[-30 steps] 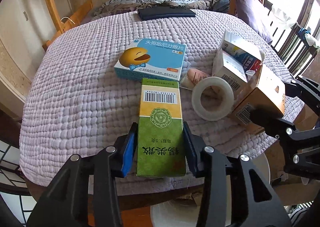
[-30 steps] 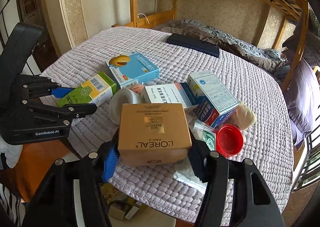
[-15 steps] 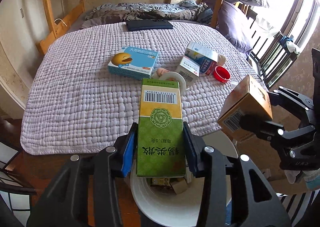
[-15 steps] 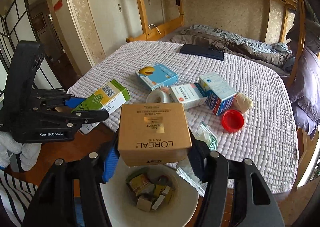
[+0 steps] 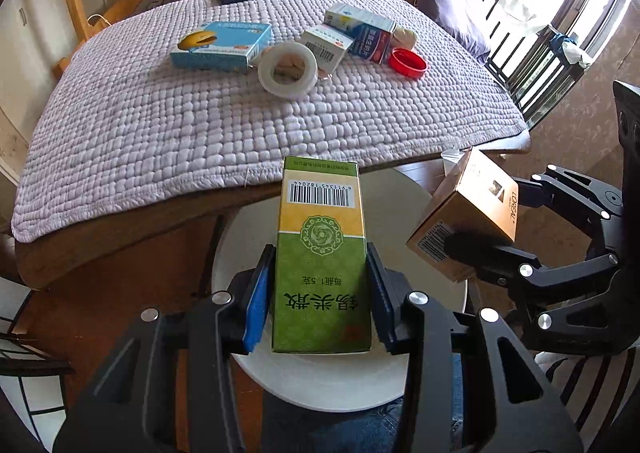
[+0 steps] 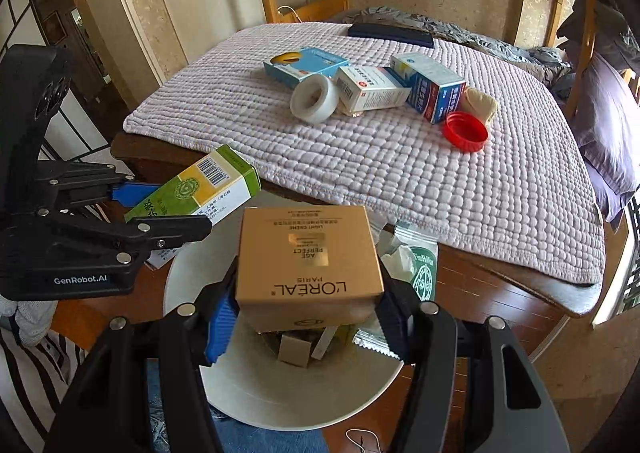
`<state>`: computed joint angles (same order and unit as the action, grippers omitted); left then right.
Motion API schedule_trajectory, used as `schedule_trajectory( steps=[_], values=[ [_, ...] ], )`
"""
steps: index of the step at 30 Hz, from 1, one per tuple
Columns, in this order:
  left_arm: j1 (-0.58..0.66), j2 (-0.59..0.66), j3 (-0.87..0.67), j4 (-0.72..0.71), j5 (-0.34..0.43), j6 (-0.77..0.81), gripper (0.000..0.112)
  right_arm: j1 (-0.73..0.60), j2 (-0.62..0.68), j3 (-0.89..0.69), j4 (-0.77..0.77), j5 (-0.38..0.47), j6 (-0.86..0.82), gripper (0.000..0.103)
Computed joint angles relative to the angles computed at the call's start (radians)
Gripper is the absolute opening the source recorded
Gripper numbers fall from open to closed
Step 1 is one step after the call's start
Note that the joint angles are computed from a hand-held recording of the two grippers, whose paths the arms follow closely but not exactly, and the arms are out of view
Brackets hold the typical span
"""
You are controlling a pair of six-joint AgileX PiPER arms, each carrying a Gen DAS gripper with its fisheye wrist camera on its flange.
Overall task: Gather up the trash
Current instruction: 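Carry both held boxes over the white bin beside the bed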
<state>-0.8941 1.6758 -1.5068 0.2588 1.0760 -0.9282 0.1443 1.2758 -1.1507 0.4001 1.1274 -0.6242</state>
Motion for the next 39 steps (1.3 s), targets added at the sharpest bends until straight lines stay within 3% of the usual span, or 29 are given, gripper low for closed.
schedule_trajectory(
  steps=[16, 20, 24, 39],
  values=[
    [0.005, 0.002, 0.107, -0.038, -0.065, 0.01, 0.045, 0.034, 0.0, 0.084, -0.036, -0.062, 0.054, 0.06],
    [0.004, 0.01, 0.103, -0.032, -0.067, -0.004, 0.045, 0.012, 0.014, 0.087, 0.009, -0.048, 0.024, 0.06],
    [-0.009, -0.003, 0.109, -0.014, -0.064, -0.03, 0.045, -0.076, 0.006, 0.084, 0.142, 0.02, -0.094, 0.06],
    [0.005, -0.052, 0.112, -0.01, -0.056, -0.028, 0.045, -0.057, 0.002, 0.003, 0.123, 0.015, -0.123, 0.059]
  ],
)
